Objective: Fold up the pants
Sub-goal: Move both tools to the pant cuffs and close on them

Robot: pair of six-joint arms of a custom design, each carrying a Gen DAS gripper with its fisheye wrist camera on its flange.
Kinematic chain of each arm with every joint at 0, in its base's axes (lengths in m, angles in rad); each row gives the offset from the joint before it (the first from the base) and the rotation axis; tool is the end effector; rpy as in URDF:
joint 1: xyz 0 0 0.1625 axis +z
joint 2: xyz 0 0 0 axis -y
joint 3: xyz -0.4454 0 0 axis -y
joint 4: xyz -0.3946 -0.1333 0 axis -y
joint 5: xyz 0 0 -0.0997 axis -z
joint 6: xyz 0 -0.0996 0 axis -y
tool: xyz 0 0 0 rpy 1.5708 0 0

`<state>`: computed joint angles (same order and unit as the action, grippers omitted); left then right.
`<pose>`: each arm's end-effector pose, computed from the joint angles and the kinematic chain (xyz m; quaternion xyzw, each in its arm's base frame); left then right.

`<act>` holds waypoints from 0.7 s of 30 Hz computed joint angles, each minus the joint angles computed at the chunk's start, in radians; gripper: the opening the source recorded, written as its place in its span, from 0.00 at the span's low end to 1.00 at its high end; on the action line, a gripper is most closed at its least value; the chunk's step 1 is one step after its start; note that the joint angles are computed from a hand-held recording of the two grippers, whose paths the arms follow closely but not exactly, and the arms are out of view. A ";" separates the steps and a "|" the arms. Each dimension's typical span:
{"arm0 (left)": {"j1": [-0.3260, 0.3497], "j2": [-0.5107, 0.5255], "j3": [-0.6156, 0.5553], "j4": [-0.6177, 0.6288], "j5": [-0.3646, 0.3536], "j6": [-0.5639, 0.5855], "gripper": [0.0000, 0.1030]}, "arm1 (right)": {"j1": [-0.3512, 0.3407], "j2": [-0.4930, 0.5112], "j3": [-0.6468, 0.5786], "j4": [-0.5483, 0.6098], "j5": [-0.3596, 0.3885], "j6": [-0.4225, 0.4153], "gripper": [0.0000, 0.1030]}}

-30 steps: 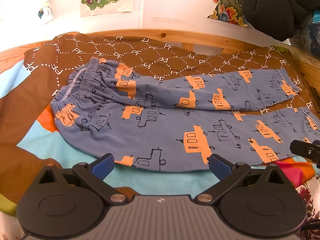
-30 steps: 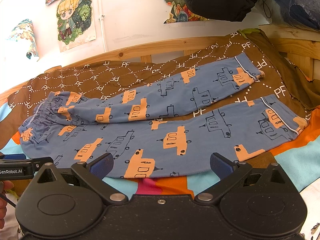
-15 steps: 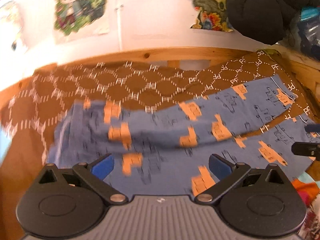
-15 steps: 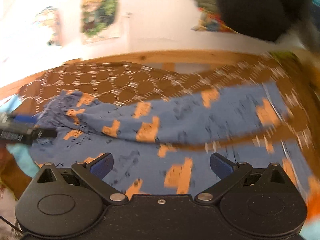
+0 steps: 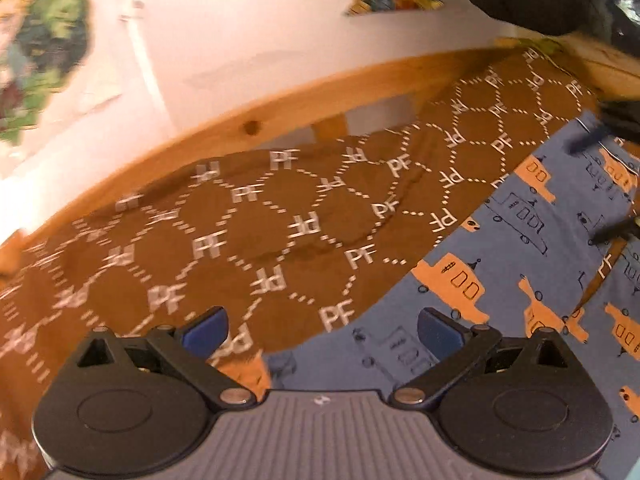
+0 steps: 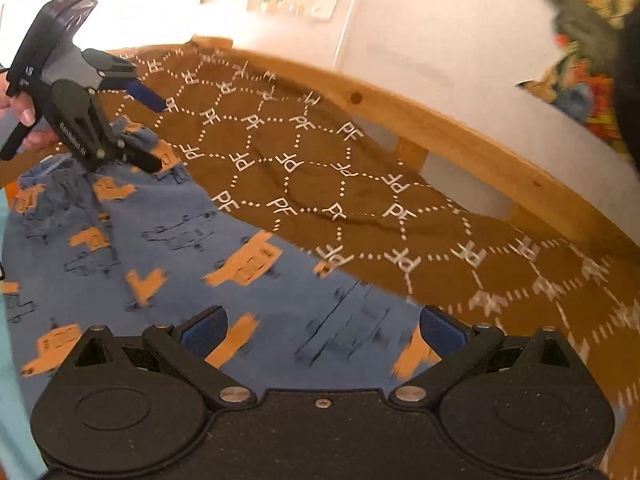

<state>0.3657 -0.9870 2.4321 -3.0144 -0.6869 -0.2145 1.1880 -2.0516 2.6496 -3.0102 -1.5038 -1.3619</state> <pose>-0.2933 -0.3375 0.0793 0.4299 0.7951 -0.2782 0.3248 0.0325 -0.2941 0.3434 0.4411 -0.7987 0.2859 0.2929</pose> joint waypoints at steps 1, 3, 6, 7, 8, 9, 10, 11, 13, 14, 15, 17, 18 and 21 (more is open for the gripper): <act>0.028 0.026 -0.013 -0.056 -0.030 0.054 1.00 | 0.034 0.056 -0.040 0.011 -0.038 0.016 0.97; 0.078 0.068 -0.046 -0.134 -0.097 0.139 1.00 | 0.094 0.165 -0.120 0.035 -0.110 0.033 0.89; 0.145 0.114 -0.105 -0.158 -0.200 0.249 0.99 | 0.161 0.292 -0.204 0.045 -0.217 0.051 0.72; 0.171 0.124 -0.130 -0.127 -0.238 0.284 0.97 | 0.171 0.315 -0.225 0.065 -0.240 0.055 0.71; 0.193 0.131 -0.158 -0.073 -0.264 0.304 0.90 | 0.182 0.340 -0.250 0.094 -0.270 0.056 0.68; 0.211 0.139 -0.180 -0.027 -0.276 0.312 0.87 | 0.191 0.359 -0.269 0.112 -0.298 0.053 0.63; 0.228 0.142 -0.196 0.011 -0.285 0.310 0.81 | 0.199 0.378 -0.286 0.128 -0.327 0.044 0.59; 0.242 0.145 -0.206 0.031 -0.293 0.306 0.75 | 0.205 0.391 -0.296 0.132 -0.347 0.033 0.48; 0.275 0.146 -0.226 0.088 -0.319 0.277 0.64 | 0.203 0.402 -0.309 0.151 -0.376 0.010 0.38; 0.284 0.145 -0.224 0.080 -0.337 0.283 0.63 | 0.195 0.399 -0.314 0.173 -0.372 0.005 0.37; 0.289 0.143 -0.218 0.066 -0.348 0.294 0.60 | 0.190 0.398 -0.319 0.186 -0.368 0.008 0.33; 0.289 0.139 -0.216 0.078 -0.365 0.286 0.17 | 0.174 0.391 -0.321 0.209 -0.345 0.006 0.24; 0.285 0.136 -0.216 0.090 -0.367 0.258 0.01 | 0.165 0.385 -0.311 0.198 -0.330 -0.011 0.16; 0.241 0.128 -0.201 0.094 -0.324 0.213 0.02 | 0.162 0.380 -0.271 0.105 -0.317 -0.053 0.03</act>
<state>0.6066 -0.8595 2.2311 -2.9200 -1.0111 -0.0019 1.3503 -1.6720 2.3782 -2.9054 -1.8204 -1.4151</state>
